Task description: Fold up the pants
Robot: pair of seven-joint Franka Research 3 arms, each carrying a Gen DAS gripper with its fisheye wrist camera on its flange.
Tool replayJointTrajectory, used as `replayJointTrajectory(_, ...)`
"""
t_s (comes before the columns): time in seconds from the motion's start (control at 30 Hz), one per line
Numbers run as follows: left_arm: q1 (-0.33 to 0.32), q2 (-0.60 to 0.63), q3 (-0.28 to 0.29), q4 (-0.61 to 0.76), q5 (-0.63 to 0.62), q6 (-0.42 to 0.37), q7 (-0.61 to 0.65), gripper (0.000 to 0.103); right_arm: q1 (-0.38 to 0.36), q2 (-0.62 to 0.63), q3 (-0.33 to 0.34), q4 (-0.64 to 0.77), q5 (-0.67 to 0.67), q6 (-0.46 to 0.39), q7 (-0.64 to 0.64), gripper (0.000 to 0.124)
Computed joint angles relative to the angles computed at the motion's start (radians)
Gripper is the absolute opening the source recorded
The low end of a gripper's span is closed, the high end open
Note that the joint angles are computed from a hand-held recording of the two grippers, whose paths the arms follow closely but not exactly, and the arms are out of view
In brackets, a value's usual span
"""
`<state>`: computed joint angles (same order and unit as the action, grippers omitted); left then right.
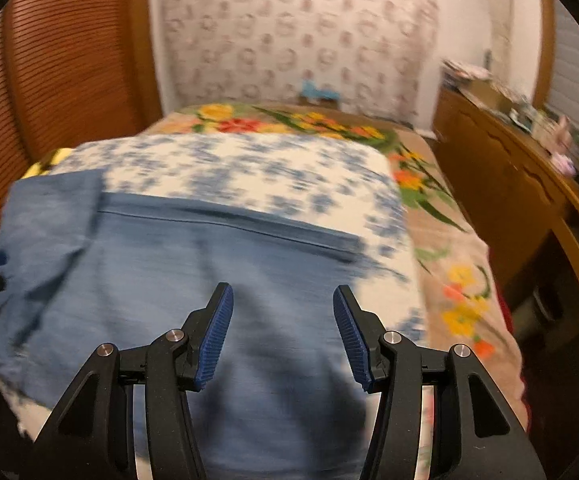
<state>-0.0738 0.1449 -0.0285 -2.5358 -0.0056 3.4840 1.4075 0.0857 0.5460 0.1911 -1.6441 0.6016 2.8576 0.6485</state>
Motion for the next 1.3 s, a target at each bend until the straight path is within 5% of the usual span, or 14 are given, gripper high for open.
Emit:
replayJointTrajectory(0.2, -0.001, 0.025, -0.001, 0.011, 0.016, -0.022, -0.026, 0.051, 0.037, 0.133, -0.096, 0.188, -0.132, -0.132, 0.143, 0.039)
replayJointTrajectory(0.33, -0.016, 0.032, 0.010, 0.007, 0.009, -0.008, -0.024, 0.051, 0.019, 0.178, -0.075, 0.254, -0.154, -0.185, 0.153, 0.032)
replayJointTrajectory(0.43, -0.015, 0.036, 0.010, 0.008, 0.013, -0.006, -0.029, 0.051, 0.010, 0.193, -0.058, 0.288, -0.155, -0.228, 0.146, 0.013)
replayJointTrajectory(0.7, -0.059, 0.045, 0.037, 0.009, -0.043, 0.006, 0.018, 0.051, 0.009, 0.193, -0.049, 0.292, -0.130, -0.102, 0.169, 0.000)
replayJointTrajectory(0.9, -0.092, 0.052, 0.047, 0.007, -0.116, 0.031, 0.077, 0.053, 0.013, 0.181, -0.050, 0.278, -0.142, -0.086, 0.180, 0.000)
replayJointTrajectory(1.1, -0.096, 0.054, 0.040, 0.006, -0.150, 0.041, 0.102, 0.053, -0.037, 0.073, -0.014, 0.102, -0.084, -0.034, 0.118, 0.035)
replayJointTrajectory(1.3, -0.087, 0.054, 0.031, 0.006, -0.152, 0.041, 0.103, 0.053, -0.129, -0.081, 0.070, -0.154, 0.093, 0.036, -0.071, 0.043)
